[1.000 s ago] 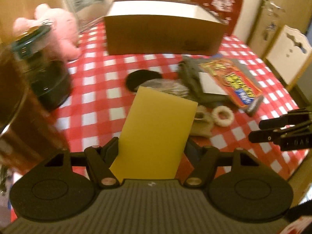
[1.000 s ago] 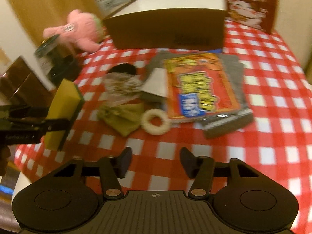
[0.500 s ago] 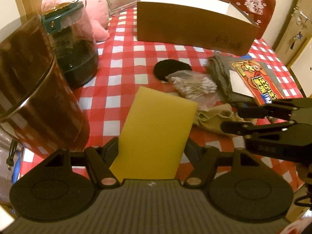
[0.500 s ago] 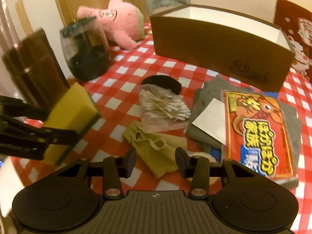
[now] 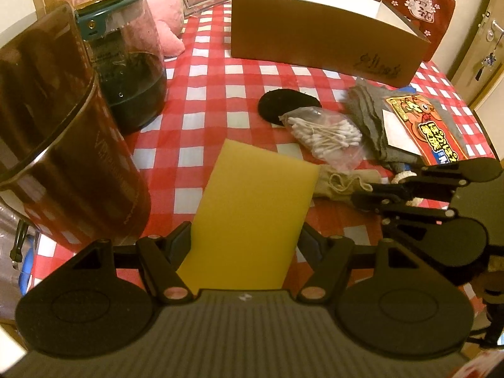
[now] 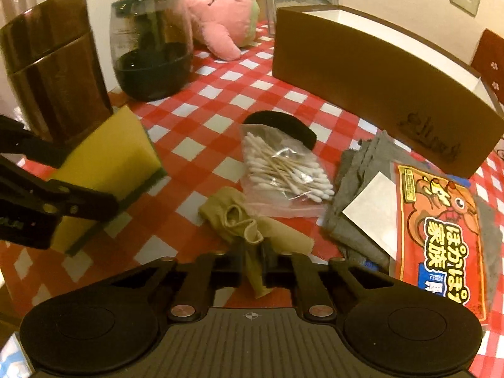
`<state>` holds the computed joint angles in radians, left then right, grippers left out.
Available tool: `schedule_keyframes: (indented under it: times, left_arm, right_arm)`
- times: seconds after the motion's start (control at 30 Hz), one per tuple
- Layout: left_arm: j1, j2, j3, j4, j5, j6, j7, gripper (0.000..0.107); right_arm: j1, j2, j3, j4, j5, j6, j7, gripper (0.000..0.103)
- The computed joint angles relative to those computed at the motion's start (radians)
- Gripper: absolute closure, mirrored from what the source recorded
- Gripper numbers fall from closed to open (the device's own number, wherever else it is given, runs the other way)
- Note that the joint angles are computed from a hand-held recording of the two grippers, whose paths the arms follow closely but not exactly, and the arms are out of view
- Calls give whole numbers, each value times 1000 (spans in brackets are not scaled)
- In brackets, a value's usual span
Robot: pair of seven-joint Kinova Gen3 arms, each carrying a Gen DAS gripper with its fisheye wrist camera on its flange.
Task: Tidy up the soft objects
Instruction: 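Lift the yellow sponge with the left tool while the right tool grasps the beige pouch, then carry sponge and pouch into the white box and open both tools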
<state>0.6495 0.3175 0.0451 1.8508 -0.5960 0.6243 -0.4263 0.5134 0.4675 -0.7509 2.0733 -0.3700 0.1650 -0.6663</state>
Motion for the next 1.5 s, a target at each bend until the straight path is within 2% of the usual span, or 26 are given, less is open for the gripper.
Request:
schedule_keyframes:
  times: [0.1, 0.2, 0.37, 0.47, 0.67, 0.93, 1.07, 1.17, 1.5]
  left_arm:
    - [3, -12, -1, 9, -7, -6, 8, 38]
    - [13, -24, -1, 15, -26, -3, 25, 38]
    - [26, -45, 13, 12, -59, 16, 59, 38]
    - [33, -48, 26, -10, -71, 41, 73, 38]
    - [59, -26, 38, -97, -103, 112, 106, 38]
    - [112, 64, 22, -300, -145, 220, 130, 38]
    - [140, 125, -3, -417, -156, 259, 117, 38]
    - [151, 167, -20, -497, -151, 277, 87, 38]
    - [106, 273, -62, -728, -70, 280, -136, 38]
  right_arm:
    - [43, -10, -46, 9, -12, 21, 17, 97]
    - [124, -22, -122, 23, -69, 44, 62, 98]
    - [325, -48, -280, 44, -197, 118, 182, 98]
    - [418, -80, -314, 39, -267, 192, 230, 98]
    - [531, -122, -281, -22, -378, 343, 327, 98]
    - [548, -83, -156, -176, -441, 500, 420, 98]
    - [522, -40, -88, -276, -454, 574, 437, 98]
    - [496, -21, -43, -332, -473, 595, 453, 98]
    - [349, 19, 118, -478, -529, 606, 420, 98]
